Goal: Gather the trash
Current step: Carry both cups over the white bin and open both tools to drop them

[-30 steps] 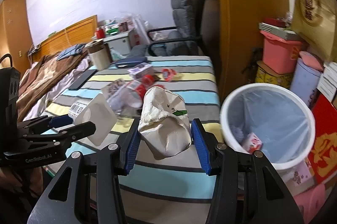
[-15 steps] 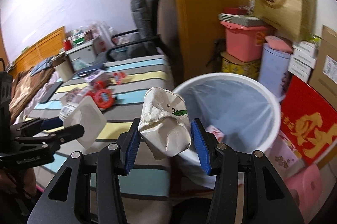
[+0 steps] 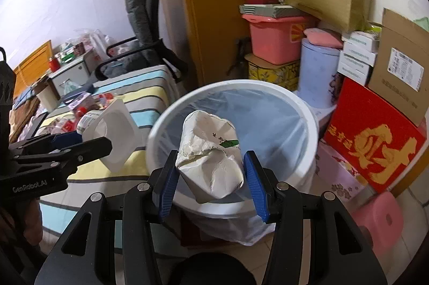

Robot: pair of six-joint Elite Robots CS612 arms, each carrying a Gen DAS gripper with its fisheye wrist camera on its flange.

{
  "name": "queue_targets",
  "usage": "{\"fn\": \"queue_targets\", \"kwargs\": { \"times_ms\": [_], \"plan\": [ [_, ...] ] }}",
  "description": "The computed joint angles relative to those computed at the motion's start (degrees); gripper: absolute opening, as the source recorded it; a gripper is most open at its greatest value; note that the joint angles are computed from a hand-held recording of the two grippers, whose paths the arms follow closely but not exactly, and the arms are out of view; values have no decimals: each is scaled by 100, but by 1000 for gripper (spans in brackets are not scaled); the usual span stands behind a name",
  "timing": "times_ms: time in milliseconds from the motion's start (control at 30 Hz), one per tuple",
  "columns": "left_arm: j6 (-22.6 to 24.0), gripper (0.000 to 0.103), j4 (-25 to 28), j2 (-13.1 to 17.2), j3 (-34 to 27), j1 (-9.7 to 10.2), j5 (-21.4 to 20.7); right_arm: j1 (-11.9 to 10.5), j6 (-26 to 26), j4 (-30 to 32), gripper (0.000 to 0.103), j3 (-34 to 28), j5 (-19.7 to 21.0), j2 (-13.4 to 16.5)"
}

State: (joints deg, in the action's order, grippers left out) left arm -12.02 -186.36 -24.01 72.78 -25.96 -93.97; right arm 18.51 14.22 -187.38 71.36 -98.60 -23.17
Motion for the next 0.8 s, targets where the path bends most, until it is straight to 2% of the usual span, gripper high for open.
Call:
{"fn": "queue_targets", "kwargs": {
  "times_ms": [467, 633, 800],
  "plan": [
    [219, 65, 573, 389, -832, -45, -364, -65, 221, 213, 55, -55, -293, 29],
    [140, 65, 536, 438, -899, -40, -372, -65, 232, 130, 57, -60, -372, 45],
    [68, 70, 316, 399, -792, -26, -364, -56, 254, 37, 57, -46, -363, 35]
  ]
}}
